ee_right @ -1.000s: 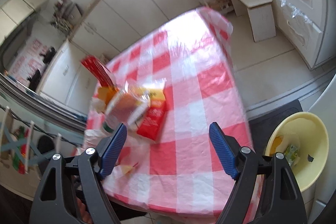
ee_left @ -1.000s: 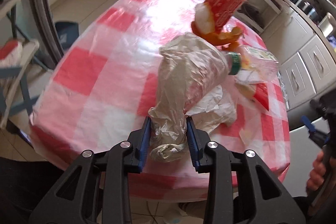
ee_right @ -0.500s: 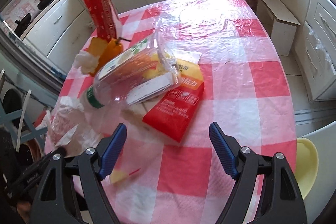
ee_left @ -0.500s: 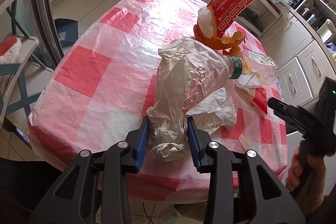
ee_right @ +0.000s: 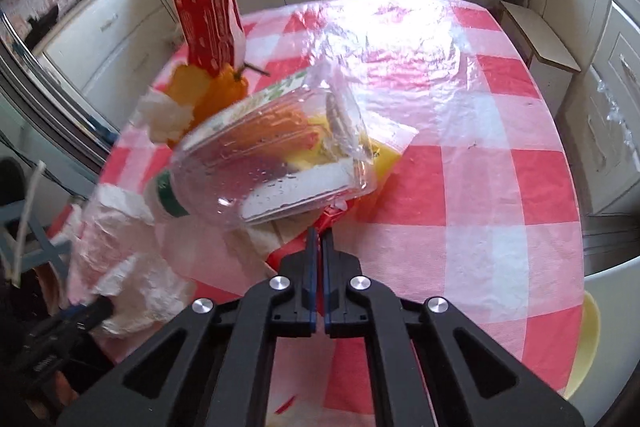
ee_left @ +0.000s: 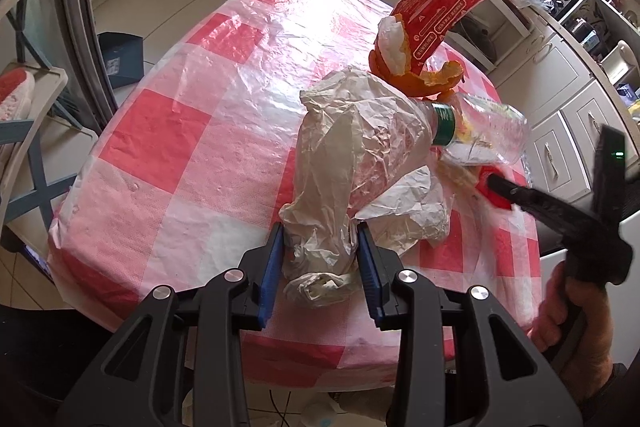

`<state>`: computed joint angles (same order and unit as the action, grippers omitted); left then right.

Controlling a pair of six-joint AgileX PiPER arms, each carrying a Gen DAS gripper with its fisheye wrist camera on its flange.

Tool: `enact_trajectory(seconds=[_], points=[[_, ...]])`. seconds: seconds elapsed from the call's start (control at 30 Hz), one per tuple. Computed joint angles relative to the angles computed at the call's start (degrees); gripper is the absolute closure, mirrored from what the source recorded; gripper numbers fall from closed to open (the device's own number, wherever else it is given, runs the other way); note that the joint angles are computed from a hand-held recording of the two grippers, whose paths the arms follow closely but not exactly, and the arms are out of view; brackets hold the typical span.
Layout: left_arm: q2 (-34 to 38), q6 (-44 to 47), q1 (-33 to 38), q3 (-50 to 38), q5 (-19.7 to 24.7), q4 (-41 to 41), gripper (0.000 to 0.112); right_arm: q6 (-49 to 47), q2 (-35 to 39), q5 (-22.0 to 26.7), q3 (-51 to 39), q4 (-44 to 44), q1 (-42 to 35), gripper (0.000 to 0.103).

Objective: Collect trash
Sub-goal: 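Grasp the crumpled plastic bag with the left tool while the right tool grasps the yellow snack bag, then carry both bags to the yellow bin and open both tools over it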

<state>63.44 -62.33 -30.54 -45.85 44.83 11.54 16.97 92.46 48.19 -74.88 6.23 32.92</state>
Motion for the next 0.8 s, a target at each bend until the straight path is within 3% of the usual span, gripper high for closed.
enact_trajectory(seconds=[0.13, 0.3, 0.67, 0.8], points=[[-0.58, -1.31, -0.54, 0.34, 0.42, 0.69, 0.079, -4.33, -6.28, -3.19, 2.97, 6.79, -2.66, 0.101], [-0.91, -2.88, -1.47, 0.44, 1.20, 1.84, 0.079, -6.44, -12.87, -4.15, 5.33, 8.58, -4.55, 0.101], [-0.88, -8.27, -4.75, -0.36, 3.62, 6.45, 0.079, -9.04, -18.86, -2.57, 8.06, 10.15, -11.88, 0.101], [-2.36, -14.47, -8.52, -0.35, 5.47, 12.21, 0.079, -10.73, -20.46, -1.46, 8.95, 10.47, -14.04, 0.101]])
